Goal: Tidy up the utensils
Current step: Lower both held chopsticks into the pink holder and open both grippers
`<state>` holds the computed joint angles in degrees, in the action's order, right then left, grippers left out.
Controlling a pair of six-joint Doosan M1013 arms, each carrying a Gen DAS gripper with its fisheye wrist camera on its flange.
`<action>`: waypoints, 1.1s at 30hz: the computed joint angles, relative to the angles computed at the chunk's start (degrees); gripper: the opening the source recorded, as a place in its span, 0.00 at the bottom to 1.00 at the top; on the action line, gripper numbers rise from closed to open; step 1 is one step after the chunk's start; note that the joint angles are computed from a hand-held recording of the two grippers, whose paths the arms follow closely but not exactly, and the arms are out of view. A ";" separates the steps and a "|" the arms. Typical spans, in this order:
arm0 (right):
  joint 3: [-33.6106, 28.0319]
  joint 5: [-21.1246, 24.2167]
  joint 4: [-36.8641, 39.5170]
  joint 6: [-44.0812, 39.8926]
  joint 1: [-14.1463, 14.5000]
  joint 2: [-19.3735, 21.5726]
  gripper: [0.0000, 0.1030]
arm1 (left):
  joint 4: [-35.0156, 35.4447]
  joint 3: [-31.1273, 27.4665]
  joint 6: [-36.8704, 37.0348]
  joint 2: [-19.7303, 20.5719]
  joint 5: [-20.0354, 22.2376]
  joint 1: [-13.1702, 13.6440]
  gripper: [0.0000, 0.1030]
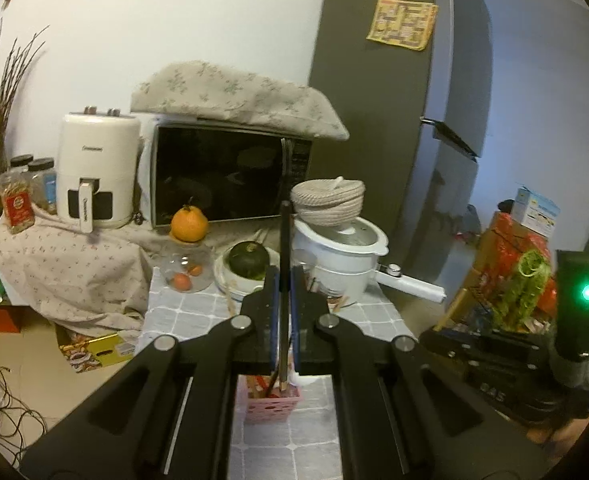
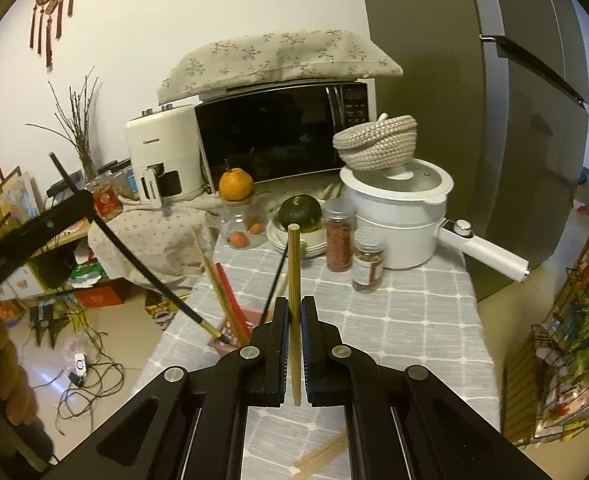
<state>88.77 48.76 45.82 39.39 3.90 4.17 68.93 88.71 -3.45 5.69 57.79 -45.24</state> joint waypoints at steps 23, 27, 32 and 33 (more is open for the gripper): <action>-0.38 1.91 5.38 -1.23 0.15 0.62 0.06 | -12.19 -0.75 6.46 4.49 -2.41 5.49 0.06; -0.62 1.89 7.87 -2.08 0.13 0.77 0.06 | -12.67 -0.70 6.47 4.37 -2.60 5.66 0.16; -0.80 0.70 11.02 -3.91 0.44 0.91 0.06 | -11.74 -0.08 4.13 3.17 -1.66 5.02 0.43; -0.82 0.53 11.49 -4.13 0.49 0.93 0.06 | -11.72 0.08 3.87 2.78 -1.21 4.75 0.47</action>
